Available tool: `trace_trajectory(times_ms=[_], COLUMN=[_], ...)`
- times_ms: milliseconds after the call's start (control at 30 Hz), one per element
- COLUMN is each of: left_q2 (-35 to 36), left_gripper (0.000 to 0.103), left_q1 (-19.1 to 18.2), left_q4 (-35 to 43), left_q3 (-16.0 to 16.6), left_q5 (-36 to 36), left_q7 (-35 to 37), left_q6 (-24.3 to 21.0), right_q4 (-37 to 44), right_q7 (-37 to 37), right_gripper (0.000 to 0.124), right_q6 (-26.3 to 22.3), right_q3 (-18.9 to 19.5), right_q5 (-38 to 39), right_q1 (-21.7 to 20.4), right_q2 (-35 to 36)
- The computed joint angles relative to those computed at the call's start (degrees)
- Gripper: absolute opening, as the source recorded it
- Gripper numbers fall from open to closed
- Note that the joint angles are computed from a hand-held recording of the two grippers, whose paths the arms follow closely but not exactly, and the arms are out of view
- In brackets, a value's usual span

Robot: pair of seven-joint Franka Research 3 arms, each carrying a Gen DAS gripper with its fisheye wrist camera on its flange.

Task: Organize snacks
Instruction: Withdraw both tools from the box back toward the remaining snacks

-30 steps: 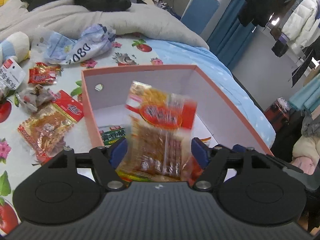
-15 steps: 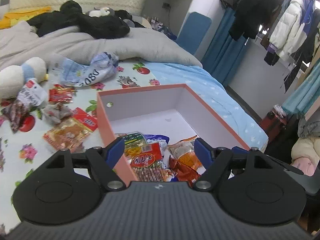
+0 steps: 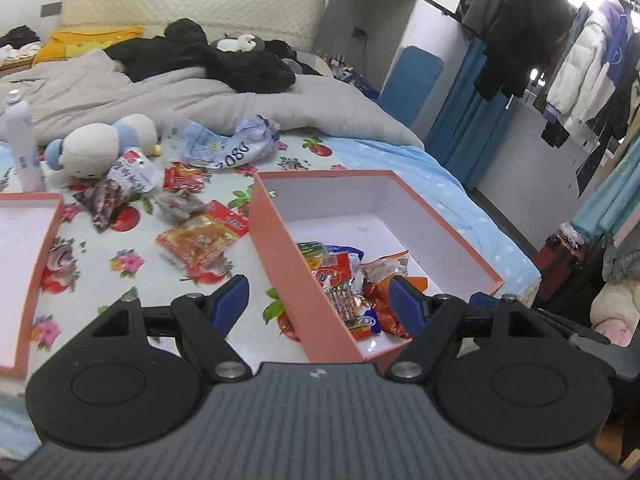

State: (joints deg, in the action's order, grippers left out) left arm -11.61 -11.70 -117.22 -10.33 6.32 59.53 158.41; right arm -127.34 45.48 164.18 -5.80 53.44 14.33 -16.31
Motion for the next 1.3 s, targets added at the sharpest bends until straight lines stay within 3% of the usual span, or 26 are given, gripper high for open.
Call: trace_trajectory(times_ms=[267, 600, 967, 1300], left_q2=[-10.56, -19.27, -13.42, -4.73], left_gripper=[0.080, 0.080, 0.080, 0.080], left_q1=[2.54, 1.60, 3.00, 5.01], left_q4=[-7.84, -16.93, -15.10, -11.67], left_q3=[-1.33, 1.01, 2.82, 4.61], left_q5=[5.53, 4.21, 4.14, 1.58], left_q7=[-6.84, -11.42, -8.63, -5.11], left_q6=[-1.92, -3.59, -1.07, 2.51], right_q4=[-5.26, -7.80, -4.60, 2.22], right_q7=[-1.48, -1.02, -1.00, -6.22], right_gripper=[0.058, 0.058, 0.058, 0.058], right_q6=[-2.25, -3.52, -1.69, 0.85], right_q3=[-0.15, 0.16, 1.33, 3.54], right_q5=[-0.60, -2.02, -1.43, 2.61], right_q1=[2.36, 4.73, 6.29, 6.79], right_q2=[-6.68, -8.96, -3.52, 5.46])
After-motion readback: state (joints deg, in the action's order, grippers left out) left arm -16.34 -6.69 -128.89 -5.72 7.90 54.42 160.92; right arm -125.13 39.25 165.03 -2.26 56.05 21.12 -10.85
